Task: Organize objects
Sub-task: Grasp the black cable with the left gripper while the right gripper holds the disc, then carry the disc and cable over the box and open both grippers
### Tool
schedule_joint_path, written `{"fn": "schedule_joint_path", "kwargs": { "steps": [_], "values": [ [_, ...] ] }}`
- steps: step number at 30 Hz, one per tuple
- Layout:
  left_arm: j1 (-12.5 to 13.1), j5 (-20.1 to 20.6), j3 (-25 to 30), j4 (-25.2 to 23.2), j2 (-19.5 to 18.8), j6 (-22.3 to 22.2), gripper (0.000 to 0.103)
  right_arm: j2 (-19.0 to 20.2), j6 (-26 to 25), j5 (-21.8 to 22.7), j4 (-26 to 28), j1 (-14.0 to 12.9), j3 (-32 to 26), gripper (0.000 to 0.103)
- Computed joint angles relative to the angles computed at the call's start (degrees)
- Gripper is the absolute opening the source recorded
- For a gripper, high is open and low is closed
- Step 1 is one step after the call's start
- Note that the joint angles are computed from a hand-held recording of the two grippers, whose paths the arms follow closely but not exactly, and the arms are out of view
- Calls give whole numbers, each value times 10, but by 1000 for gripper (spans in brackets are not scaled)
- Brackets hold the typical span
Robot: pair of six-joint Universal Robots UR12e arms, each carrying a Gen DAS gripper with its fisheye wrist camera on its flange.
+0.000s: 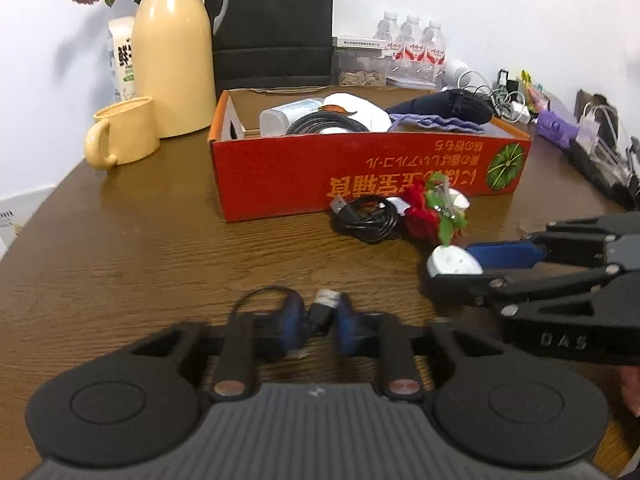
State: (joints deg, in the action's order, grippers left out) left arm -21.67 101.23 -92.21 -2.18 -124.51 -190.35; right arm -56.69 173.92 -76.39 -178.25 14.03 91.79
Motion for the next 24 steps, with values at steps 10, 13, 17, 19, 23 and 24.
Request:
{"fn": "schedule_joint_path", "kwargs": {
  "steps": [10, 13, 17, 19, 23, 24],
  "values": [
    [-6, 16, -3, 50, 0, -14, 14, 0, 6, 16, -37, -4, 7, 38],
    [-8, 17, 2, 75, 0, -10, 14, -3, 11, 24, -60, -7, 8, 38],
    [-10, 17, 20, 105, -5, 0, 14, -4, 13, 28, -91, -12, 1, 38],
    [-11, 17, 37, 116, -12, 7, 14, -2, 14, 28, -103, -15, -6, 38],
    [-13, 19, 81, 125, -31, 19, 14, 6, 18, 26, -116, -21, -30, 38],
    [-14, 19, 92, 125, -36, 20, 14, 9, 20, 25, -117, -23, -37, 38]
  ]
}}
